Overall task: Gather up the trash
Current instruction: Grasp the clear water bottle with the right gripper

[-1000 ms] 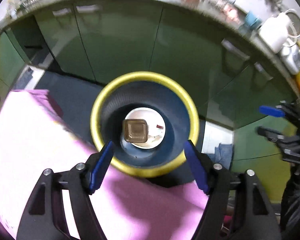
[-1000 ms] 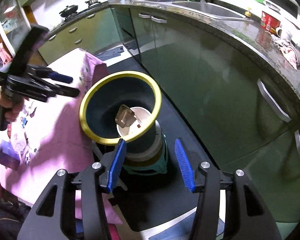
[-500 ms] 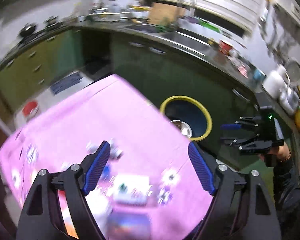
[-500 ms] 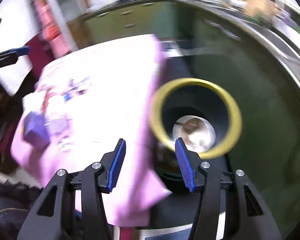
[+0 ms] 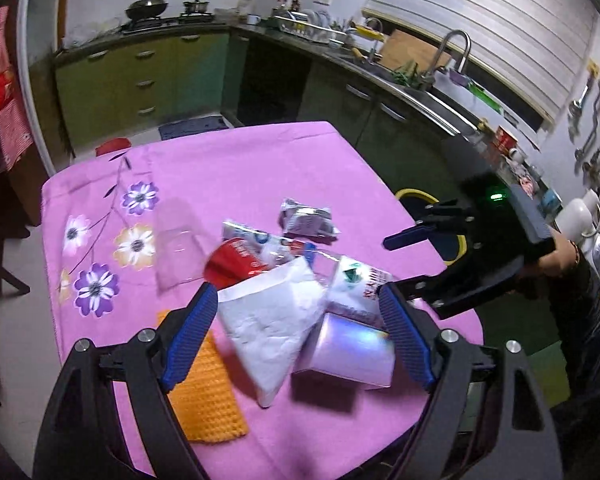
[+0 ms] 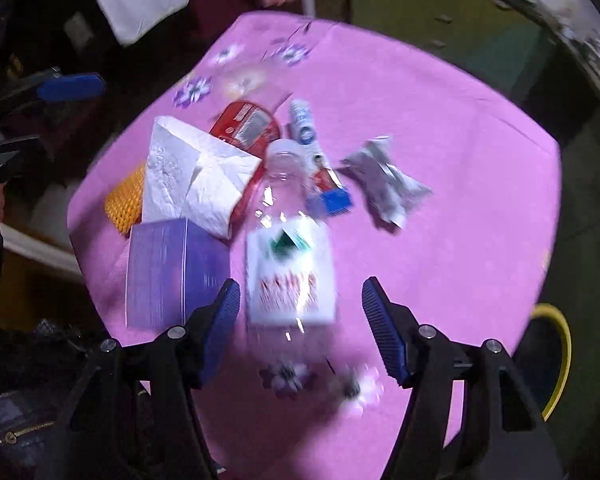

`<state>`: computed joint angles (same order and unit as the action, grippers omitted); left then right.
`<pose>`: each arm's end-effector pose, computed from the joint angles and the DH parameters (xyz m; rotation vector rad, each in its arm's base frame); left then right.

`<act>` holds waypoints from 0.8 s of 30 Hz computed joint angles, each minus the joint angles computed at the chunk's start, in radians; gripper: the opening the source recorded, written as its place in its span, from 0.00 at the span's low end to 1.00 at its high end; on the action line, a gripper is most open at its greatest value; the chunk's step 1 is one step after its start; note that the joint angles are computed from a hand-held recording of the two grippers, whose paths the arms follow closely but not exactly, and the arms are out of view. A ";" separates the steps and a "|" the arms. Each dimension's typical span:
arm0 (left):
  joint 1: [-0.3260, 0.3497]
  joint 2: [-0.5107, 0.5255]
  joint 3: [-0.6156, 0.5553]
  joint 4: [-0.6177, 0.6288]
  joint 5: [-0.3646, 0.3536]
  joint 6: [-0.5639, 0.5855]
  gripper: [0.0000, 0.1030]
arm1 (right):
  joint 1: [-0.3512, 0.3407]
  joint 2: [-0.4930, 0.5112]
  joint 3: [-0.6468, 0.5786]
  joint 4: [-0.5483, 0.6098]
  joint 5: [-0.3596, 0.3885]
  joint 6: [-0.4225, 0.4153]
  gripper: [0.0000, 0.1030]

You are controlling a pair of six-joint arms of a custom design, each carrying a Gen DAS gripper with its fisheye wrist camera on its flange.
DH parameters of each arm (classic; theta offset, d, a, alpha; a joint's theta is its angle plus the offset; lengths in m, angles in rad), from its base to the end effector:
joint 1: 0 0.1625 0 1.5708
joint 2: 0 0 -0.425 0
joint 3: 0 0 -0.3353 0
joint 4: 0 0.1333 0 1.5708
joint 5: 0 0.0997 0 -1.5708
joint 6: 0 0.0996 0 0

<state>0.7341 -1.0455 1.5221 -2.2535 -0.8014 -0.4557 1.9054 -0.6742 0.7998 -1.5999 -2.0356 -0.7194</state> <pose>-0.3270 -0.5680 0.3267 0.3739 2.4969 -0.8233 0.3318 -0.6843 0.2876 1.3809 -2.3119 -0.2495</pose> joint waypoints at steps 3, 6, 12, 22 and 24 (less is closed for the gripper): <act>0.011 -0.024 0.023 -0.022 -0.016 0.002 0.77 | 0.014 0.052 -0.030 0.028 -0.059 0.000 0.61; 0.021 -0.038 0.035 -0.025 -0.027 0.008 0.77 | 0.024 0.108 -0.082 0.077 -0.107 0.014 0.61; 0.036 -0.057 0.060 -0.047 -0.043 0.010 0.77 | 0.029 0.167 -0.127 0.127 -0.141 0.031 0.61; 0.038 -0.078 0.093 -0.064 -0.054 0.002 0.77 | 0.029 0.315 -0.394 0.390 -0.132 0.118 0.62; 0.036 -0.080 0.095 -0.064 -0.052 0.000 0.77 | 0.018 0.380 -0.535 0.506 -0.106 0.153 0.62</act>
